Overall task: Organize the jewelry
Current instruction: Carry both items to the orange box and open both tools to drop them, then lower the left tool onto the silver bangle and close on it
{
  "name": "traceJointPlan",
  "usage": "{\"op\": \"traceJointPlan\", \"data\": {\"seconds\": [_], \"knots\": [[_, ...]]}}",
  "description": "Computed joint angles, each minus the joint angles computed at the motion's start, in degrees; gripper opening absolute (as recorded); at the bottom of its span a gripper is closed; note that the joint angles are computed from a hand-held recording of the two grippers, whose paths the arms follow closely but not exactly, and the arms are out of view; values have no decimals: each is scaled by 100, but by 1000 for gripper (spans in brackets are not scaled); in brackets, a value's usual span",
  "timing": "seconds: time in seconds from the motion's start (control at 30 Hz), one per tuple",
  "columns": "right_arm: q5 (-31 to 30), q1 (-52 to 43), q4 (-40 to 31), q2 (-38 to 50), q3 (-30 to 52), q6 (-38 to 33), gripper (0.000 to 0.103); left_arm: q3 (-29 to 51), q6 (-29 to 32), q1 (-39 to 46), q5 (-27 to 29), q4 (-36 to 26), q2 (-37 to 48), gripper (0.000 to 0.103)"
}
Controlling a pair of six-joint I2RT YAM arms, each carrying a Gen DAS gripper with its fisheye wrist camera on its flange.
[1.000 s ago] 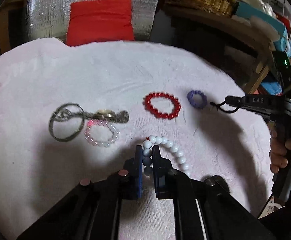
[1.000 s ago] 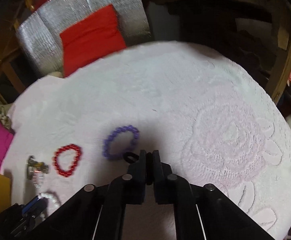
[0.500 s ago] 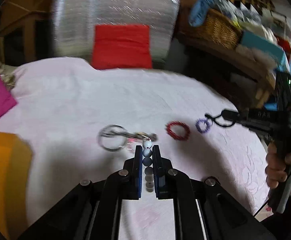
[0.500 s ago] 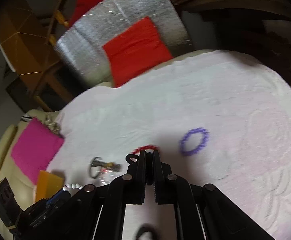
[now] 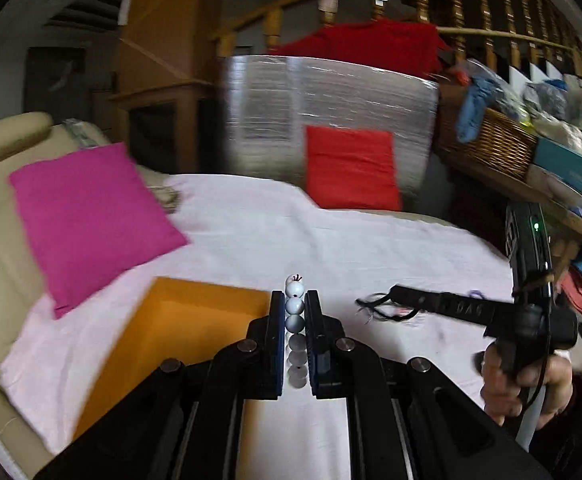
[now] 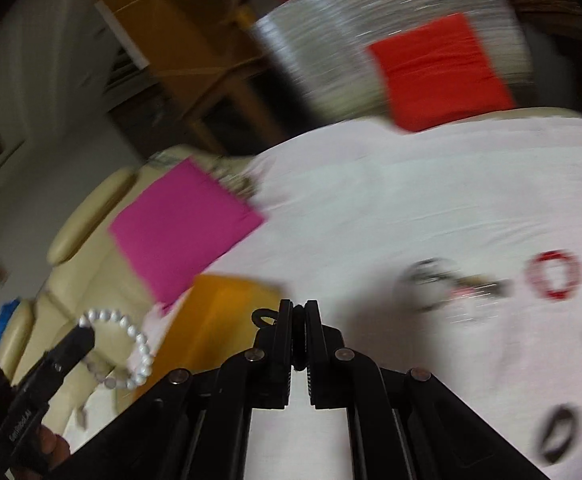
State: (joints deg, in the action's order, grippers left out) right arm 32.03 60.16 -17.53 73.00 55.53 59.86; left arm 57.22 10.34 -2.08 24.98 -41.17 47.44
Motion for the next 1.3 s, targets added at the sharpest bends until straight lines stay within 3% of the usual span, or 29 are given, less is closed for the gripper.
{"op": "traceJointPlan", "data": {"seconds": [0.1, 0.33, 0.37, 0.4, 0.43, 0.5, 0.53, 0.67, 0.87, 1.07, 1.3], "knots": [[-336, 87, 391, 1167, 852, -264, 6, -68, 555, 999, 505, -164, 177, 10], [-853, 11, 179, 3163, 2800, -636, 8, -405, 1125, 2200, 587, -40, 1091, 10], [-876, -21, 84, 3315, 2981, -633, 13, -409, 1119, 2235, 525, -17, 1203, 11], [-873, 7, 22, 3387, 3069, -563, 27, -433, 1095, 2267, 470, 10, 1225, 17], [-853, -13, -124, 3370, 3102, -505, 48, -475, 1043, 2273, 412, 63, 1214, 22], [-790, -55, 239, 3087, 2627, -270, 67, -545, 944, 2273, 311, 182, 1161, 55], [-743, -61, 319, 2987, 2529, -253, 67, -607, 963, 2353, 322, 220, 1108, 60], [-416, -99, 190, 2417, 1984, -199, 67, -698, 857, 2076, 31, 256, 928, 61], [249, 74, -840, 926, 870, 351, 67, -767, 479, 787, -630, 43, 514, 65], [1016, 528, -2503, -1139, -423, 1761, 67, -809, -234, -1224, -1839, 4, 363, 69], [1404, 1064, -4360, -2943, -1428, 3660, 67, -567, -1179, -3132, -3111, 379, 1294, 69]]}}
